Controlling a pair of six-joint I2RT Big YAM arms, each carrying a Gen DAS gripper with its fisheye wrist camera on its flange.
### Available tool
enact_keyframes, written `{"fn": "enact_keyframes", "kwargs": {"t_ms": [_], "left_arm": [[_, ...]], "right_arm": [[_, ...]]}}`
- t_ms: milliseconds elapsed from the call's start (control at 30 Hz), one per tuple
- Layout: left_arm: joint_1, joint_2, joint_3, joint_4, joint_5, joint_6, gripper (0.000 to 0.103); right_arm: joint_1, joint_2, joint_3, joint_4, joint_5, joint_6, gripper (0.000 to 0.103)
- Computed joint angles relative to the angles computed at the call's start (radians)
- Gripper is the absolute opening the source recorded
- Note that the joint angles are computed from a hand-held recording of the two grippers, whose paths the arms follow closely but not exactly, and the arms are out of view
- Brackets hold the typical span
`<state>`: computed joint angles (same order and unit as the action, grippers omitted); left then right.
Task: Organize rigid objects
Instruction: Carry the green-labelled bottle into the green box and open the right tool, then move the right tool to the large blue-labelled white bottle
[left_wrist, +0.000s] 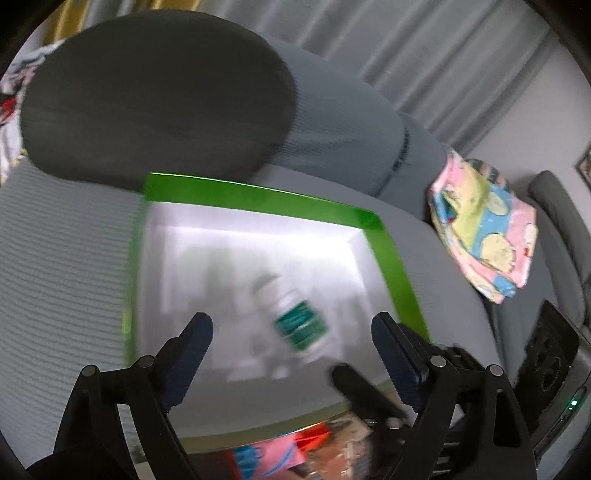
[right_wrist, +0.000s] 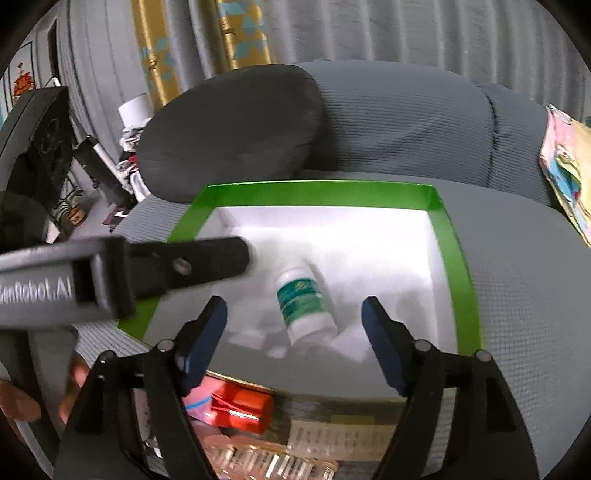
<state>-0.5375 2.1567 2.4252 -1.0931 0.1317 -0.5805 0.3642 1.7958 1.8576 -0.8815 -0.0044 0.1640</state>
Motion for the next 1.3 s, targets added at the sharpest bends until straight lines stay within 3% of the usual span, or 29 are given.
{"fn": "enact_keyframes", "kwargs": {"t_ms": [133, 267, 600, 733, 900, 1300], "left_arm": [[-0.01, -0.016, 0.003, -0.062, -0.122, 0.033, 0.097], [-0.032, -0.059, -0.046, -0.086, -0.254, 0.062, 0.097], [-0.082, -0.251, -0.341, 0.009, -0.39, 0.099, 0.097], [-0.104, -0.296, -0.403, 0.015, -0.429, 0.109, 0.097], [-0.124, -0.362, -0.494, 0.027, -0.461, 0.101, 0.097], [-0.118, -0.493, -0.722, 0.049, -0.42, 0.055, 0.097]], "right_arm": [[0.006, -0.036, -0.033, -0.007, 0.064, 0.0, 0.089], [0.022, -0.086, -0.08, -0.009, 0.136, 0.009, 0.098], [0.063, -0.195, -0.161, -0.032, 0.19, 0.013, 0.102], [0.09, -0.236, -0.202, -0.045, 0.233, 0.011, 0.102], [0.102, -0.288, -0.257, -0.04, 0.217, 0.03, 0.102], [0.118, -0.333, -0.336, -0.067, 0.039, 0.118, 0.102]]}}
